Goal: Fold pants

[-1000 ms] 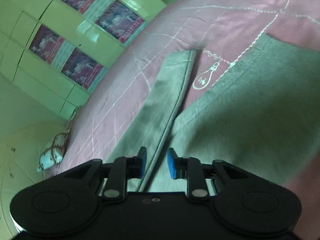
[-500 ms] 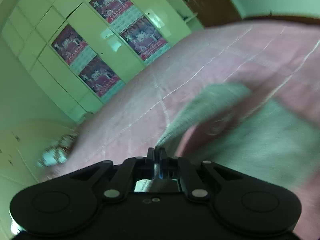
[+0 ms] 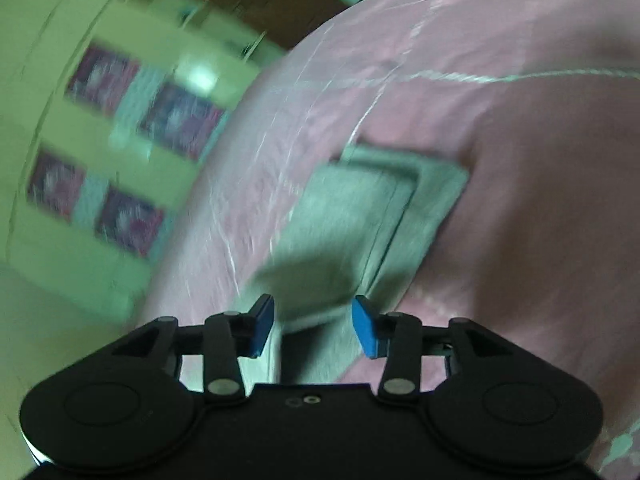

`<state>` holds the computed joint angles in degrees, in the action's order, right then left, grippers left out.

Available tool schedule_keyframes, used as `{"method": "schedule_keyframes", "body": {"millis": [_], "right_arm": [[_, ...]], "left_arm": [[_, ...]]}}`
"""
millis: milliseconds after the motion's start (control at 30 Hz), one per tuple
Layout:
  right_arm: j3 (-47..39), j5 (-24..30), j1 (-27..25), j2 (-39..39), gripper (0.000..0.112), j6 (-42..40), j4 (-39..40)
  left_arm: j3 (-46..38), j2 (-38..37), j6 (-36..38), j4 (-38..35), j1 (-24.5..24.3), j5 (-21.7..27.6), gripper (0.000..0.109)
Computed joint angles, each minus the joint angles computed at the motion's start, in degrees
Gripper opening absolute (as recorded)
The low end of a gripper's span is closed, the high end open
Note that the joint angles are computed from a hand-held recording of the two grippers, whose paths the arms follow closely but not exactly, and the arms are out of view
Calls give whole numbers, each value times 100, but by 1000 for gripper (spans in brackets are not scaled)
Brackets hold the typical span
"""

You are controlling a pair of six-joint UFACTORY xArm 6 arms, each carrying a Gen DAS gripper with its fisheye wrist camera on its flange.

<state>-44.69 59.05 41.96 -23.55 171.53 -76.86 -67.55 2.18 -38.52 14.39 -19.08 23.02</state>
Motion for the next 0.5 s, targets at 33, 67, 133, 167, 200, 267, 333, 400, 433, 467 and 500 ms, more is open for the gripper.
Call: {"method": "schedule_keyframes", "body": {"millis": [33, 67, 133, 167, 200, 267, 333, 400, 433, 467, 500], "right_arm": [[90, -124, -94, -74, 37, 132, 119], [174, -420, -287, -162, 35, 61, 363], [332, -747, -450, -273, 35, 409, 265], [375, -1001, -579, -304, 35, 414, 241], [379, -1160, -680, -294, 34, 352, 269], [326, -1163, -762, -241, 29, 96, 358], [133, -1144, -868, -158, 0, -816, 877], [-272, -851, -798, -49, 0, -1718, 1069], [-528, -565, -667, 29, 0, -2218, 1050], [-812, -266, -546, 91, 0, -2743, 973], [-1051, -34, -429, 112, 0, -3113, 775]], "left_arm": [[10, -1, 6, -4, 5, -18, 67], [10, 2, -2, 0, 6, -23, 67], [12, 3, -49, 57, 0, -24, 67], [21, 0, -79, 94, -2, -35, 67], [29, -2, -137, 151, -6, -46, 67], [30, -2, -314, 333, -21, -40, 67], [5, 11, -599, 659, -58, 18, 67], [-49, 37, -858, 983, -104, 119, 67], [-93, 57, -964, 1132, -135, 196, 67], [-140, 82, -1026, 1243, -162, 268, 67], [-165, 94, -1065, 1305, -175, 311, 68]]}}
